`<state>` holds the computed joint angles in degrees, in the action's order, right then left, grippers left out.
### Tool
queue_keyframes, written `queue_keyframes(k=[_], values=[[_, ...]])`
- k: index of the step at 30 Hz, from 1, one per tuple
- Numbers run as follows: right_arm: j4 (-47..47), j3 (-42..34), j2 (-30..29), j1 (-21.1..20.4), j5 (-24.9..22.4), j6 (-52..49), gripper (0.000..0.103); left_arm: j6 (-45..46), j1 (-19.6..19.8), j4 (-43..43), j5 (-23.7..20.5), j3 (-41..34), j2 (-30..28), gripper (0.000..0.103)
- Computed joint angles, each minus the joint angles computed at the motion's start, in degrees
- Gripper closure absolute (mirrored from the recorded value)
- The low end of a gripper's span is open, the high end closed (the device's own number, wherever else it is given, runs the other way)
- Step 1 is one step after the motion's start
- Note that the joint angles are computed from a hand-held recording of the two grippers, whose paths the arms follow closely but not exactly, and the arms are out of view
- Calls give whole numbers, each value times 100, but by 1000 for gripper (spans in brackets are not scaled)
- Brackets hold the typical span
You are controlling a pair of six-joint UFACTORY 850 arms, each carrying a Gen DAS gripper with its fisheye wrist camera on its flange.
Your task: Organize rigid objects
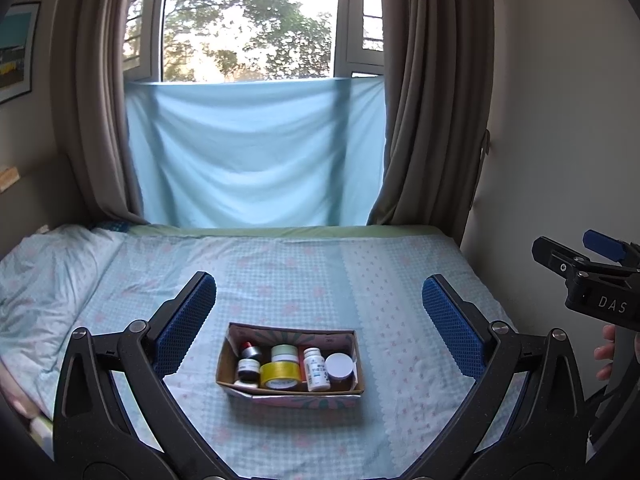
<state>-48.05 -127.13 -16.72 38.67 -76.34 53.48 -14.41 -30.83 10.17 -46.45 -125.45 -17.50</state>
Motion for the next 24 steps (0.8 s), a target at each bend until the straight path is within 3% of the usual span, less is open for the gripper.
queue_keyframes(k=[10,24], values=[[-76,-18,-34,47,-64,57,1,-605,-166,836,100,187,116,0],[-110,70,17,93,-118,183,1,-856,-172,1061,327,494,312,0]])
